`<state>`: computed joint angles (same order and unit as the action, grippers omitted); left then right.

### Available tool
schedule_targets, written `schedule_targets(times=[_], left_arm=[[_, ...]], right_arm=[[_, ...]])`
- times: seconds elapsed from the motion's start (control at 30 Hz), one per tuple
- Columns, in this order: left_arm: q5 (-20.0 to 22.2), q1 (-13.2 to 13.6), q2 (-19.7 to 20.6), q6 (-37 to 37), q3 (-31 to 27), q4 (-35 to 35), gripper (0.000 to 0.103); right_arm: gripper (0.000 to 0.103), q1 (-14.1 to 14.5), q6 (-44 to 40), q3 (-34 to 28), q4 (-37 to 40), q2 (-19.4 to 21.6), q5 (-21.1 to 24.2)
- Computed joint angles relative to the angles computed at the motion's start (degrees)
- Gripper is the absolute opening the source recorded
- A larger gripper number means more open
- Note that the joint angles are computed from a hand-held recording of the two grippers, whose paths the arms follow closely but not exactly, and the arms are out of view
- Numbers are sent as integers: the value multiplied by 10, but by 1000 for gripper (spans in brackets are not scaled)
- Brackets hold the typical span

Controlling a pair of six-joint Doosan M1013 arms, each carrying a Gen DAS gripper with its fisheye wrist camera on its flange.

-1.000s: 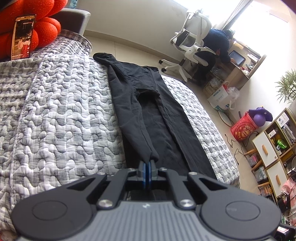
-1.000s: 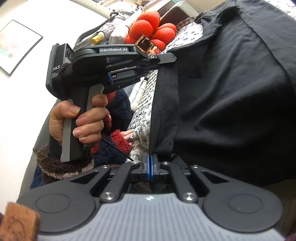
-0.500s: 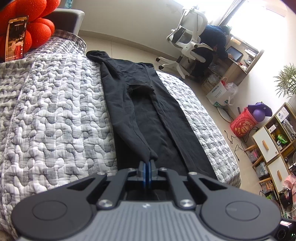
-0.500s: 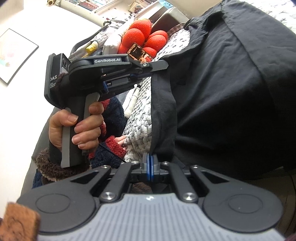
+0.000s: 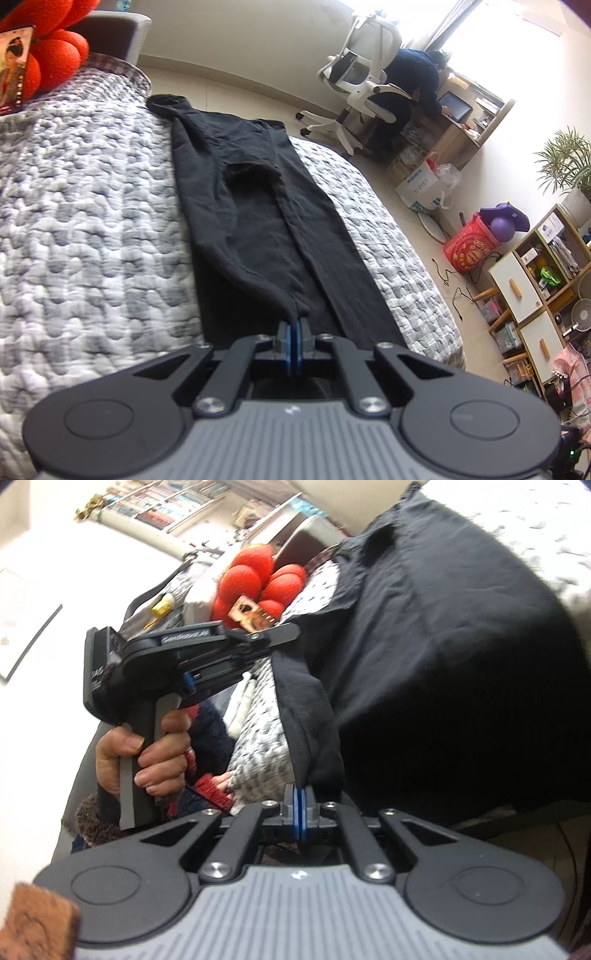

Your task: Fold clothes

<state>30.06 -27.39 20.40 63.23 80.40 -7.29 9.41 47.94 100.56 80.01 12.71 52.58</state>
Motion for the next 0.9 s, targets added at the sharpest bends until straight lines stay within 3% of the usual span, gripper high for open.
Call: schedule_targets(times=[0.23, 0.3, 0.4, 0.5, 0.53, 0.63, 0.7, 0.9], left_arm=[[-12, -1, 23, 36, -19, -56, 4], [-20, 1, 26, 49, -21, -81, 6], [-41, 2, 23, 43, -15, -87, 18], [-56, 0, 19, -23, -12, -26, 41], [-55, 0, 19, -47, -13, -3, 42], [-32, 5, 25, -87, -26, 18, 44], [-9, 9, 29, -132, -37, 46, 45], [63, 13, 37, -193, -61, 141, 59]], right_arm=[[4, -13, 66, 4, -29, 1, -18], [10, -14, 86, 7, -40, -3, -32], [13, -19, 100, 12, -41, -9, -49], [14, -23, 103, 12, -37, -11, -50], [14, -23, 105, 9, -41, -11, -50], [20, -22, 122, -10, -67, -7, -48], [42, -19, 133, -26, -89, -4, -48], [42, -13, 183, -106, -172, 26, -25]])
